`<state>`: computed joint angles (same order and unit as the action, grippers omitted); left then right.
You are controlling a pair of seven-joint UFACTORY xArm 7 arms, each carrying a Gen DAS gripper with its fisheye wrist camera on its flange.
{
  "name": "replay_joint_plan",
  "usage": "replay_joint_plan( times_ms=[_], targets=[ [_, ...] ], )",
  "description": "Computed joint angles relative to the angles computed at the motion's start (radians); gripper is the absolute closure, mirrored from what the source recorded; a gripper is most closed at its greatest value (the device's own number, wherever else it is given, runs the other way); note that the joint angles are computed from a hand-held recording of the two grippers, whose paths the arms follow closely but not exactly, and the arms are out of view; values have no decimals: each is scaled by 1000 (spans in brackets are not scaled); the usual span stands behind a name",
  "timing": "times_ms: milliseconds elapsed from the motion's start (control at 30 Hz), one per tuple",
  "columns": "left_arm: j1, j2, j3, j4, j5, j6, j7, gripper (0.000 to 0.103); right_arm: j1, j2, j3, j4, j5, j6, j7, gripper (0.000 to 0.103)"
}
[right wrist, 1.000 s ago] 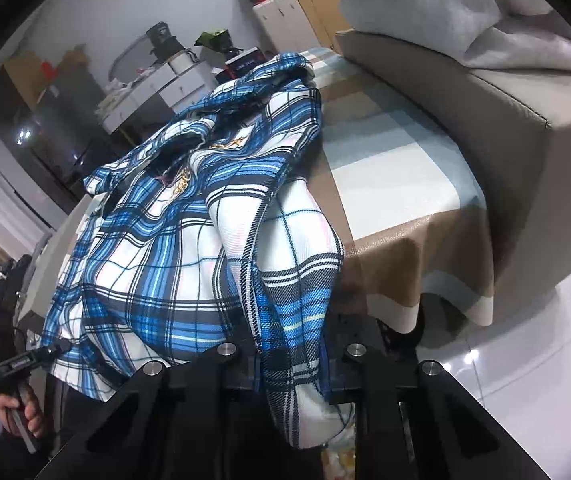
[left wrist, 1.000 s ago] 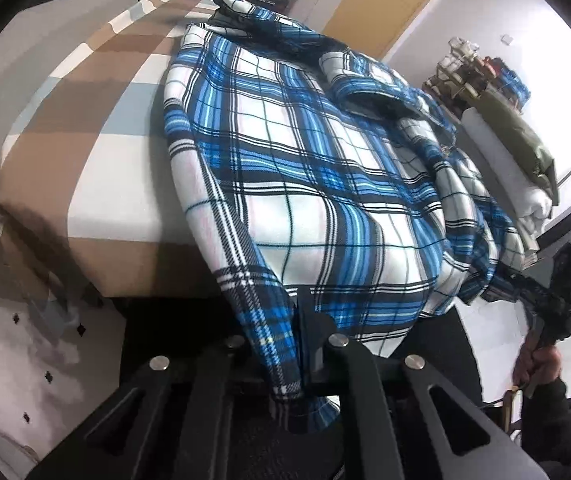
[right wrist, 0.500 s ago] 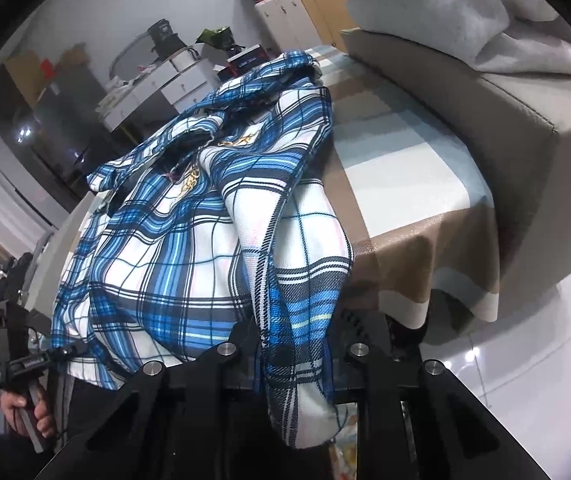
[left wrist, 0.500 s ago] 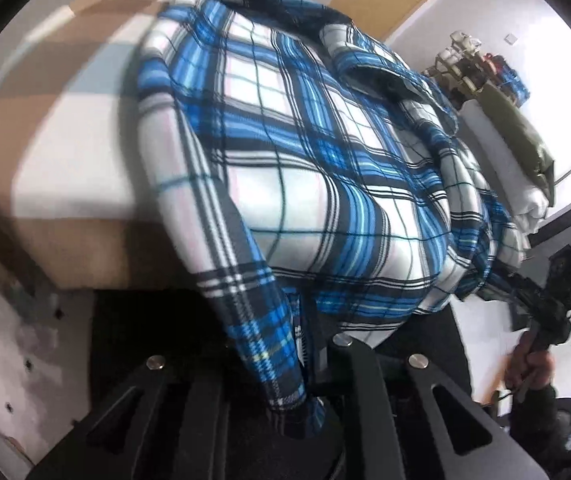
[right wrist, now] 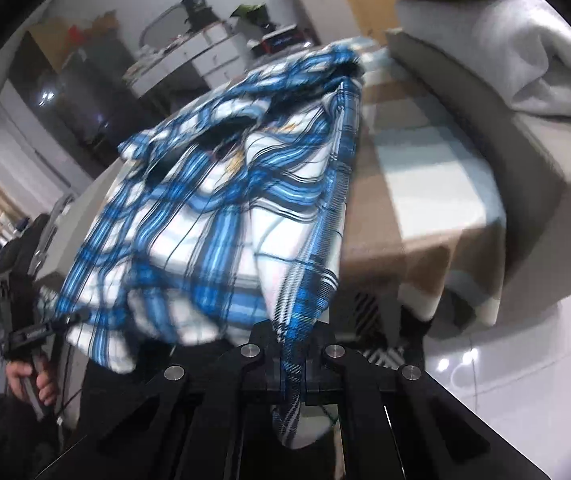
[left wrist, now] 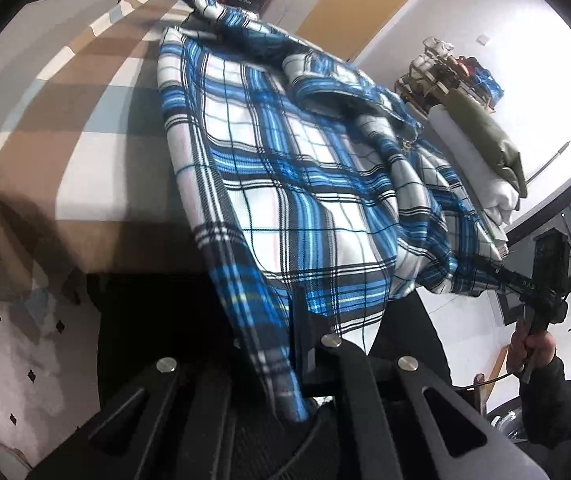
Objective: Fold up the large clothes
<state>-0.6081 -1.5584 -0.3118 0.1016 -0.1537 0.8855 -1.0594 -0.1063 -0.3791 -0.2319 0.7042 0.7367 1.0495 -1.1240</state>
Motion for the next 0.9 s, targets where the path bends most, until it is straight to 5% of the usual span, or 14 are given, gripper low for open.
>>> replay_joint_plan(
  times_ms=[100, 233, 367, 500, 633, 700, 767, 900],
  targets=[
    [-19, -27, -9, 13, -8, 3, -8, 103, -18, -15, -17, 6, -45, 89, 20, 100],
    [24, 5, 88, 60, 3, -64, 88, 103, -15, 2, -44, 80, 43, 186, 42, 100],
    [125, 172, 271, 193, 25, -120, 285, 103, 15, 74, -19, 225, 191, 210, 81, 97],
    [199, 511, 458, 436, 58, -148, 488, 103, 46, 243, 67, 456, 286, 171, 206, 95],
    [223, 777, 613, 612, -8, -125, 595, 103, 86, 453, 195, 706, 98, -47, 446, 94],
    [226, 907, 696, 693, -65, -64, 640, 103, 110, 566, 232, 829, -44, -99, 578, 85],
    [249, 973, 716, 729, -89, 4, 653, 103, 139, 685, 247, 971, -212, -65, 707, 70],
    [308, 991, 706, 751, -93, 81, 715, 102, 142, 766, 285, 1071, -337, -58, 740, 67]
  ],
)
